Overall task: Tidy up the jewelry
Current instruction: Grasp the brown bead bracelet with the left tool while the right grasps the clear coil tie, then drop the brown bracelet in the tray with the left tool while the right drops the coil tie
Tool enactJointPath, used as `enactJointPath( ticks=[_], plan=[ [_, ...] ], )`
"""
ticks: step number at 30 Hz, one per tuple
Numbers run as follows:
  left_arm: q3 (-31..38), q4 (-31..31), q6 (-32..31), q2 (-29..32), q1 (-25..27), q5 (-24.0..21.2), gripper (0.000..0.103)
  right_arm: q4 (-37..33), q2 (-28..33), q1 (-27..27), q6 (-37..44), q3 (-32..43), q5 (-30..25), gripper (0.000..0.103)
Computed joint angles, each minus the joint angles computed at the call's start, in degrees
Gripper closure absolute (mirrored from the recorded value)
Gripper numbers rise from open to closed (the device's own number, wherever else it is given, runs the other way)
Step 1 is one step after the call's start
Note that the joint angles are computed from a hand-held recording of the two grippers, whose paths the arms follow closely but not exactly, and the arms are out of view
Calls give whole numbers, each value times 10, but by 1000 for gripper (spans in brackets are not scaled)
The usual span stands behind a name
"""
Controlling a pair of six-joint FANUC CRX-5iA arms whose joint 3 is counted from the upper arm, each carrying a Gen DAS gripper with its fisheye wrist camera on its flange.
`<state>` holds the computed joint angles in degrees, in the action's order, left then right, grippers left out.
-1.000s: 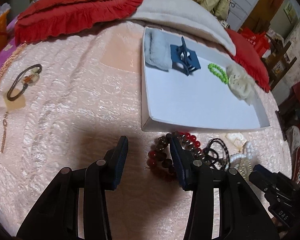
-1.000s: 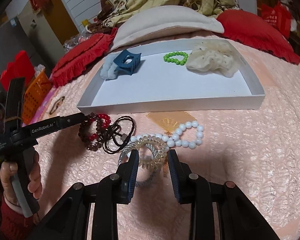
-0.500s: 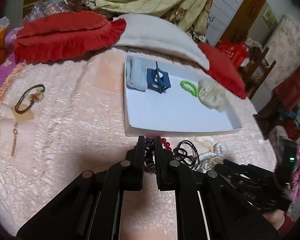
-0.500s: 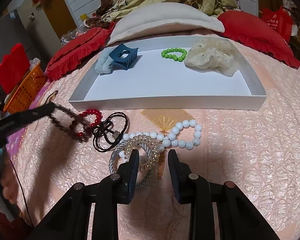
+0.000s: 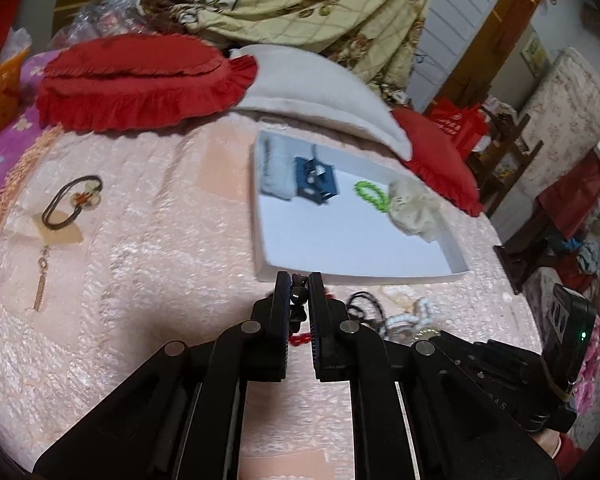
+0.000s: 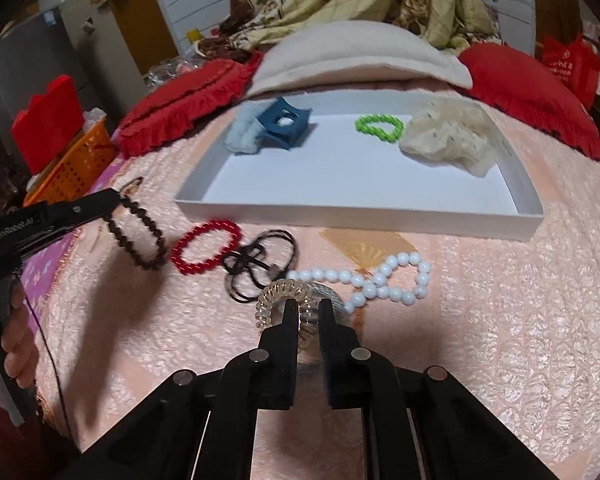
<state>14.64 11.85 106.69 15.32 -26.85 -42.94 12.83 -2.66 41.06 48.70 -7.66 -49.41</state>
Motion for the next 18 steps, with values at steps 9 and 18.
enactJointPath(
  ticks=[9, 18],
  plan=[
    [77, 8, -34, 33, -10, -3, 96, -7, 16, -12, 25, 55, 0, 94],
    [217, 36, -10, 150, 5, -70, 96, -59, 95, -55, 66, 163, -19, 94]
  ],
)
